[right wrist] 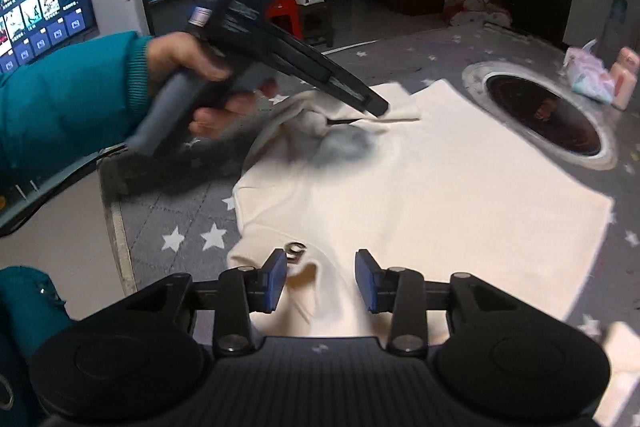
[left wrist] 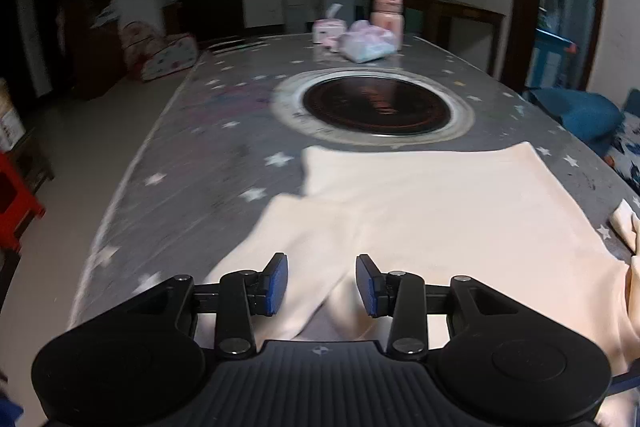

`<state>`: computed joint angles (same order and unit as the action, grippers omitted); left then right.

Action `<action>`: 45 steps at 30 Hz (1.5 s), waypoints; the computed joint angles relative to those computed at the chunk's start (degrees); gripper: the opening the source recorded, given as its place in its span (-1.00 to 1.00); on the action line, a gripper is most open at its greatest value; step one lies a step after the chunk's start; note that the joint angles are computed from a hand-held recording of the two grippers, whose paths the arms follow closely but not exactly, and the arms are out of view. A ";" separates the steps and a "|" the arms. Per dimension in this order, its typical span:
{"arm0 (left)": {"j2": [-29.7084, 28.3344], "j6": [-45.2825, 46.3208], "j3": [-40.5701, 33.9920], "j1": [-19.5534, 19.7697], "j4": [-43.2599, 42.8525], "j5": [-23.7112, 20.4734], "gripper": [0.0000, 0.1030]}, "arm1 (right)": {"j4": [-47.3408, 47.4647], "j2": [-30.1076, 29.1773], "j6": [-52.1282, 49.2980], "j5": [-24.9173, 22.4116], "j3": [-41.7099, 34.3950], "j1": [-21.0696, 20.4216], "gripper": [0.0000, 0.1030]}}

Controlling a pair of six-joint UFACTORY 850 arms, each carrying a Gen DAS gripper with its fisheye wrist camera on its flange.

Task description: Fold clothes

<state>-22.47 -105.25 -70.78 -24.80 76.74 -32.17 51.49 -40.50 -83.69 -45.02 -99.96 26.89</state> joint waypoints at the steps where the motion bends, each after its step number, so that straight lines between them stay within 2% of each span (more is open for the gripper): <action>1: 0.90 -0.87 1.16 -0.01 0.07 -0.48 -0.20 | 0.26 -0.50 0.28 -0.77 -0.36 0.08 -0.27; 4: 2.93 -1.94 3.85 0.09 -0.98 -2.93 -0.21 | -0.90 -1.39 1.07 -4.48 -0.86 0.54 -0.27; 6: 3.72 -2.14 4.91 0.49 -2.01 -3.96 -0.21 | -1.97 -1.04 -0.36 -5.92 0.05 0.93 -0.11; 11: 3.72 -1.14 4.64 0.83 -1.68 -2.42 -0.21 | -0.25 0.53 -3.38 -7.43 1.08 0.36 -0.12; 15: 1.06 2.19 1.40 0.63 -1.25 -0.49 -0.20 | 1.67 -0.11 -1.79 -5.84 -0.85 -0.30 -0.11; 19: -2.86 6.37 -3.08 1.25 -3.37 0.95 -0.12 | -0.23 -0.65 1.65 -1.60 -1.23 0.02 -0.11; 22: -5.70 10.16 -6.25 1.52 -5.21 0.94 0.00 | -1.70 -1.43 3.61 -0.78 -1.51 0.10 -0.10; 24: -7.22 11.40 -7.89 1.68 -5.76 0.41 0.00 | -2.33 -1.71 4.85 0.18 -1.42 0.12 -0.10; 26: -7.52 10.39 -8.16 2.21 -5.42 1.35 -0.12 | -2.32 -2.04 5.67 -0.12 -1.64 -0.02 -0.09; 28: -7.41 8.89 -7.97 2.84 -4.99 2.65 -0.55 | -2.56 -2.01 5.99 -0.11 -1.50 -0.07 -0.07; 31: -5.52 3.49 -5.65 3.30 -1.33 3.37 -0.83 | -2.59 -1.87 5.84 0.52 -1.19 0.06 -0.04; 34: -2.18 -4.10 -1.82 3.50 3.63 1.70 -0.91 | -2.67 -1.95 6.17 1.02 -1.16 0.08 -0.04; 37: 1.78 -10.52 2.46 3.64 7.08 -1.90 -0.92 | -2.80 -1.97 6.37 1.34 -1.10 0.11 -0.03; 45: 13.35 -22.58 15.23 3.03 9.39 -10.41 -0.93 | -3.27 -1.93 6.18 2.36 -0.95 0.31 0.05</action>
